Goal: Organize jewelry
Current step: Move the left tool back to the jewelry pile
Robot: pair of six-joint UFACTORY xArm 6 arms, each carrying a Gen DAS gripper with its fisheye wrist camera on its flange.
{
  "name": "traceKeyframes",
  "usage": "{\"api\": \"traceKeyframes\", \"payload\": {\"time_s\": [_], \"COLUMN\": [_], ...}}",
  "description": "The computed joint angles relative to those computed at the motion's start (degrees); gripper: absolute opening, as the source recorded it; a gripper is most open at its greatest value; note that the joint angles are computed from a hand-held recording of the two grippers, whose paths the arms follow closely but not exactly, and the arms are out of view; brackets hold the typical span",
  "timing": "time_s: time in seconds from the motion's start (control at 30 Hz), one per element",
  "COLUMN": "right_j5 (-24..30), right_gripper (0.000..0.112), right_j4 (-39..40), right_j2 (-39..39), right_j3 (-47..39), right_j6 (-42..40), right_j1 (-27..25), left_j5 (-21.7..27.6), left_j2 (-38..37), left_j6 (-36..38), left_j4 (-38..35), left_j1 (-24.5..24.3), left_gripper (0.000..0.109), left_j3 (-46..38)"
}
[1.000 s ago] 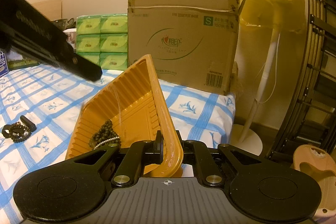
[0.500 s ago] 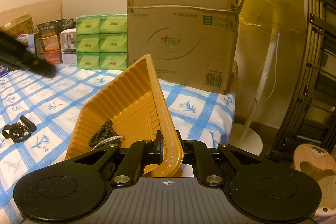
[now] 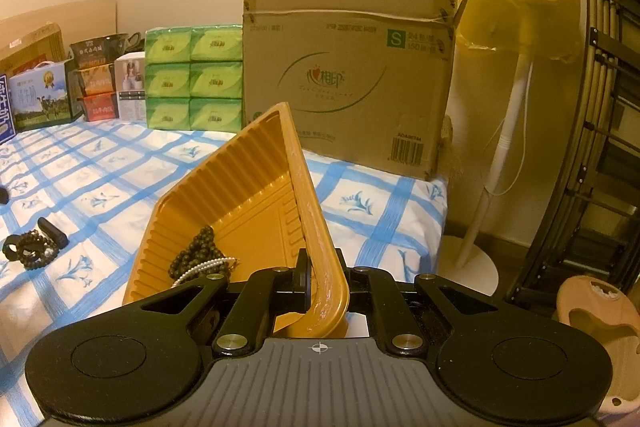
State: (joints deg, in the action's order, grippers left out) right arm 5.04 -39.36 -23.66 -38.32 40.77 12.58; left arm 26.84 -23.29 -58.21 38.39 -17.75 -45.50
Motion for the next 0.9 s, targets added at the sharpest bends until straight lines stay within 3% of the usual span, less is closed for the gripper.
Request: {"api": "traceKeyframes", "payload": {"time_s": [0.23, 0.4, 0.6, 0.77, 0.9], "right_j5": [0.0, 0.1, 0.4, 0.4, 0.3], "right_gripper": [0.008, 0.008, 0.008, 0.008, 0.008], "right_j4": [0.1, 0.2, 0.7, 1.0, 1.0], "right_j2": [0.0, 0.0, -0.3, -0.2, -0.1], "right_j3": [0.0, 0.0, 0.1, 0.0, 0.0], "right_j6": [-0.1, -0.2, -0.8, -1.2, -1.3], "right_j1": [0.0, 0.0, 0.0, 0.0, -0.1], "left_j5": [4.3, 1.9, -4.5, -6.7, -8.0], "left_j2": [-5.7, -6.2, -3.5, 0.2, 2.7], "left_j6": [-2.5, -3.3, -3.6, -9.0, -10.9], "left_j4": [4.5, 5.7, 4.6, 7.0, 7.6], "left_j1": [2.6, 4.4, 5.2, 5.0, 5.3], "left_gripper": [0.040, 0.040, 0.040, 0.039, 0.031], "left_j3": [7.2, 10.3, 10.8, 9.1, 7.6]}}
